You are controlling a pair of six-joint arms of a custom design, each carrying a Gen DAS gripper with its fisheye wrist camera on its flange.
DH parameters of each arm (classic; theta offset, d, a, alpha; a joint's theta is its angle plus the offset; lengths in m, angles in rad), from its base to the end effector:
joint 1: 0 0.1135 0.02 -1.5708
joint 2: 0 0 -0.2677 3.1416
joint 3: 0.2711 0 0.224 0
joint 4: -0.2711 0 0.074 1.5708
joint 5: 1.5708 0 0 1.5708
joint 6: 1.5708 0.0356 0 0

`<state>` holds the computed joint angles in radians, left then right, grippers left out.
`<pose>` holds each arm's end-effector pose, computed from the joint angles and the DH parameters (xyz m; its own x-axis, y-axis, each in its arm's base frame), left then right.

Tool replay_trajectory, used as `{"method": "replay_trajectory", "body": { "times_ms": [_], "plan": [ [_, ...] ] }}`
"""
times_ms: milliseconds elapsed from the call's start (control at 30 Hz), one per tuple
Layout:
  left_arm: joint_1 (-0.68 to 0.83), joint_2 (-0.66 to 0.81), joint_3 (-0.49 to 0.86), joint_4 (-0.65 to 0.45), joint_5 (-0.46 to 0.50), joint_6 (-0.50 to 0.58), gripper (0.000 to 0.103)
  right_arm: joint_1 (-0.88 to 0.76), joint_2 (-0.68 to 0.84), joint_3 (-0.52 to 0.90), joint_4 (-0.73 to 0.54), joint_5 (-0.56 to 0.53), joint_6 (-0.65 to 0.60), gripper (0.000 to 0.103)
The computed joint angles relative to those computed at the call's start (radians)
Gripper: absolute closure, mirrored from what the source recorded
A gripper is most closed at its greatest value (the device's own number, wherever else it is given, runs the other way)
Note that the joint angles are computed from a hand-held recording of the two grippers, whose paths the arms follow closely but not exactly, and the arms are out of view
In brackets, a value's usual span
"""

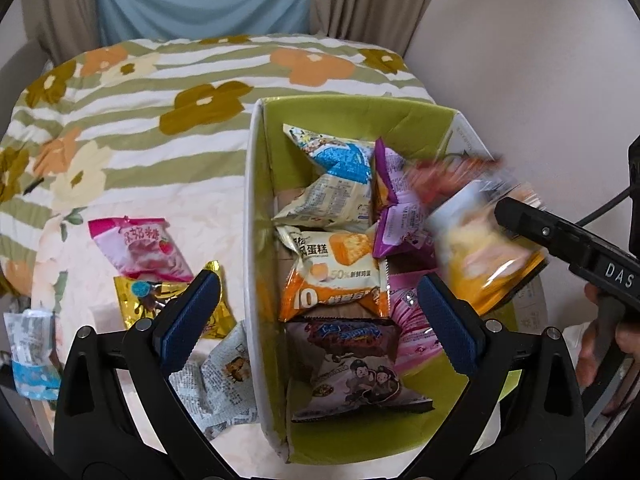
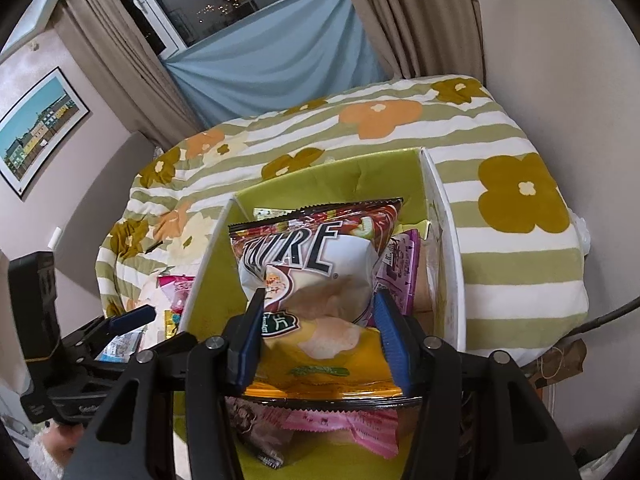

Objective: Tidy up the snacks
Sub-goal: 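Carry both packets into the yellow-green box and open both tools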

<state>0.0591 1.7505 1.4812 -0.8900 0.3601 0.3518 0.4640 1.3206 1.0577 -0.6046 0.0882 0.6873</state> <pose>0.3349 0.0072 0.2789 -0.8294 0.2740 -0.4868 0.3955 0.9035 -0.1653 0.2236 0.1084 0.2912 -0.7777 0.3175 -0.5425 0.1276 0.9248 0.3584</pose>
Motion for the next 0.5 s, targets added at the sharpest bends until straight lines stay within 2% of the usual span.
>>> {"method": "replay_trajectory", "body": {
  "times_ms": [33, 100, 133, 267, 500],
  "plan": [
    [0.001, -0.001, -0.005, 0.001, -0.003, 0.0, 0.005, 0.005, 0.002, -0.008, 0.005, 0.014, 0.0, 0.046],
    [0.006, -0.01, -0.025, 0.003, -0.002, 0.004, 0.005, 0.021, -0.007, -0.025, 0.007, 0.039, 0.009, 0.011],
    [0.009, -0.013, -0.033, 0.003, -0.001, 0.005, 0.005, 0.027, -0.022, -0.043, 0.021, 0.043, 0.011, 0.007],
    [0.024, -0.026, -0.066, -0.003, 0.01, 0.025, 0.005, 0.057, -0.059, -0.085, 0.029, 0.074, 0.031, 0.006],
    [0.053, -0.072, -0.067, -0.044, 0.049, 0.055, 0.005, 0.106, -0.102, -0.067, -0.035, 0.143, 0.086, 0.006]
  ]
}}
